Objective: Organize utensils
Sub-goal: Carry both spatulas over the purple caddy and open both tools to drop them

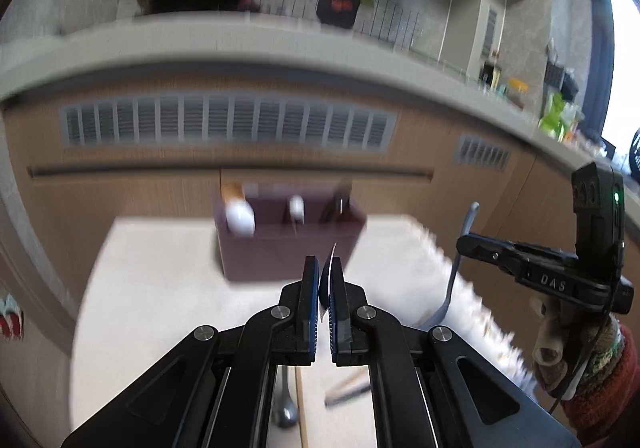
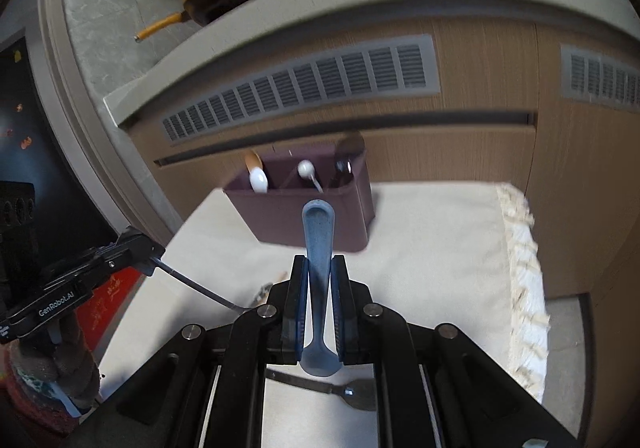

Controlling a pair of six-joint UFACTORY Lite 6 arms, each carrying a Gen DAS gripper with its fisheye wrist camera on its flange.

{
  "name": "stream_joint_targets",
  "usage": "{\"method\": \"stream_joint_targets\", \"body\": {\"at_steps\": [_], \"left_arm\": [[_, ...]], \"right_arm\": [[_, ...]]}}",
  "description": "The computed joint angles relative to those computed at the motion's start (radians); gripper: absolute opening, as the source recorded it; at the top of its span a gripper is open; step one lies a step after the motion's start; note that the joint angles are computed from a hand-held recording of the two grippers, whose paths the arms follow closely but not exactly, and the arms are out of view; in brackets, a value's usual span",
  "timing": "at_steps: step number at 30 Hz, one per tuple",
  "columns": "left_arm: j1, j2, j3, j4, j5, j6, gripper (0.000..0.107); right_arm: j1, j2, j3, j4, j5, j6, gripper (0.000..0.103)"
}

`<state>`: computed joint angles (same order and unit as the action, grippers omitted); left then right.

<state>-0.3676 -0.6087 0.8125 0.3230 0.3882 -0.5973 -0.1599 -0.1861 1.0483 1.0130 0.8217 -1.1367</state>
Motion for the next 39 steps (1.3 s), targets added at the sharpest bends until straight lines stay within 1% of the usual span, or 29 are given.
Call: {"method": "stream_joint_targets", "body": {"at_steps": [2, 3, 6, 9, 10, 13, 14, 15, 19, 23, 24, 26, 27, 28, 29, 30, 32, 34, 37, 39], "left_arm": [[0.062, 0.028, 0.124, -0.103, 0.004, 0.153, 0.004], [0.086, 0.051, 0.189, -0.125, 0.006, 0.202, 0.004], [0.172, 0.153, 0.373, -0.226, -0.014, 0.38, 0.004], [0.267, 0.283, 0.496, -0.453, -0.025, 0.62, 0.004], [0.299, 0.339, 0.531, -0.543, -0.028, 0.707, 0.004], [0.349, 0.478, 0.596, -0.679, -0.045, 0.846, 0.004], [0.364, 0.534, 0.617, -0.738, -0.05, 0.905, 0.004], [0.37, 0.575, 0.63, -0.765, -0.056, 0.927, 0.004], [0.397, 0.723, 0.666, -0.875, -0.054, 1.023, 0.004], [0.403, 0.807, 0.661, -0.949, -0.046, 1.091, 0.004], [0.409, 0.841, 0.675, -0.985, -0.025, 1.119, 0.006], [0.432, 0.921, 0.729, -1.1, 0.054, 1.218, 0.013], [0.433, 0.922, 0.718, -1.124, 0.063, 1.24, 0.032], [0.433, 0.923, 0.71, -1.152, 0.055, 1.264, 0.048], [0.433, 0.906, 0.684, -1.19, 0.039, 1.297, 0.053], [0.433, 0.889, 0.665, -1.213, 0.03, 1.315, 0.054], [0.439, 0.84, 0.621, -1.243, 0.017, 1.329, 0.054], [0.437, 0.752, 0.539, -1.263, -0.021, 1.336, 0.054], [0.417, 0.61, 0.395, -1.215, -0.086, 1.292, 0.054], [0.396, 0.488, 0.246, -1.168, -0.124, 1.24, 0.054]], "right_arm": [[0.026, 0.001, 0.098, -0.021, -0.011, 0.047, 0.01], [0.034, 0.007, 0.146, -0.03, -0.009, 0.07, 0.01], [0.076, 0.076, 0.365, -0.059, -0.037, 0.143, 0.01], [0.148, 0.204, 0.578, -0.12, -0.102, 0.223, 0.01], [0.169, 0.239, 0.618, -0.138, -0.121, 0.24, 0.01], [0.229, 0.37, 0.718, -0.177, -0.184, 0.279, 0.01], [0.244, 0.411, 0.752, -0.191, -0.193, 0.297, 0.01], [0.261, 0.48, 0.801, -0.209, -0.202, 0.319, 0.01], [0.3, 0.657, 0.897, -0.259, -0.209, 0.376, 0.01], [0.319, 0.756, 0.897, -0.287, -0.213, 0.388, 0.01], [0.318, 0.78, 0.897, -0.284, -0.202, 0.385, 0.011], [0.303, 0.877, 0.98, -0.277, -0.087, 0.405, 0.011], [0.297, 0.898, 0.993, -0.279, -0.066, 0.422, 0.012], [0.294, 0.902, 0.99, -0.273, -0.065, 0.422, 0.012], [0.285, 0.885, 0.958, -0.257, -0.077, 0.403, 0.014], [0.278, 0.868, 0.933, -0.241, -0.086, 0.383, 0.018], [0.244, 0.776, 0.819, -0.164, -0.106, 0.283, 0.022], [0.213, 0.697, 0.721, -0.123, -0.105, 0.203, 0.022], [0.174, 0.601, 0.583, -0.164, -0.067, 0.146, 0.023], [0.153, 0.536, 0.461, -0.21, -0.062, 0.13, 0.024]]}}
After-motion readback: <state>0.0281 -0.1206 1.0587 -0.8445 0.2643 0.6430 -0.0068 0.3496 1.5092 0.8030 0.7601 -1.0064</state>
